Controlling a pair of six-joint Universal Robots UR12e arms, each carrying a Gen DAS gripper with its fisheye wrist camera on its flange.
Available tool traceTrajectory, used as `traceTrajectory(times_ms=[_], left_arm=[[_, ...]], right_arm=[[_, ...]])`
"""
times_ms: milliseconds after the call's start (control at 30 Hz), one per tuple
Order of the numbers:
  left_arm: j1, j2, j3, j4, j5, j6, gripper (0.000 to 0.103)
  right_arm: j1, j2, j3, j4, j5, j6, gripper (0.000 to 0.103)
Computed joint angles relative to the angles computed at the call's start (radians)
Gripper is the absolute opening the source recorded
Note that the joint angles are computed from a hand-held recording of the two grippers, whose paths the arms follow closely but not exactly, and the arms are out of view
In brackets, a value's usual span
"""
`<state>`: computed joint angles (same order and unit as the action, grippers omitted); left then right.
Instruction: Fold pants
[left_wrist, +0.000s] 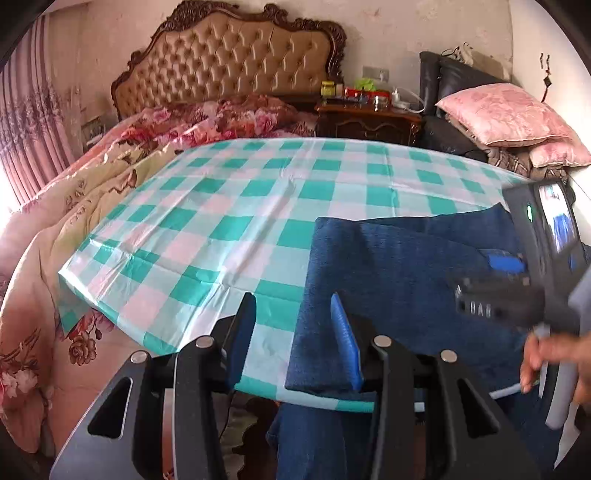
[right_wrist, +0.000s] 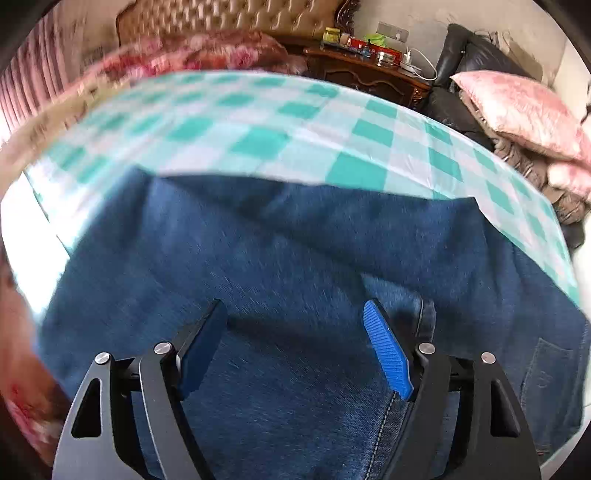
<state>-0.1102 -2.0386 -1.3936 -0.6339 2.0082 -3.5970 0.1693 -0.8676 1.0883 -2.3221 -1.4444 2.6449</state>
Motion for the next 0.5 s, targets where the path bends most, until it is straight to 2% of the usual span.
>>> traceTrajectory(times_ms=[133,267,433,467,500], left_arm=[[0.022,-0.029,0.035,-0.004,-0.065,0.058,0.052],[0.041,-0.079,0.092,-0.011,-0.144,0.108,0.052],[0.059,-0.166,0.196,-0.033,-0.287,0.236,0.052],[0.065,-0.182,0.213,-0.053,-0.327,0.262,0.048],[0.067,-0.194,0.225,-0.074,-0.326,0.269,0.045]], right_arm=[[-0.02,-0.005,0.013,0.001,0.041,0.036,0.074],[-0.033,-0.017,0.024,0.007,0.055,0.056,0.074],[-0.056,-0.05,0.068,-0.03,0.126,0.064,0.075],[-0.058,-0.053,0.074,-0.035,0.135,0.056,0.075],[-0.057,-0.055,0.081,-0.04,0.122,0.041,0.075]])
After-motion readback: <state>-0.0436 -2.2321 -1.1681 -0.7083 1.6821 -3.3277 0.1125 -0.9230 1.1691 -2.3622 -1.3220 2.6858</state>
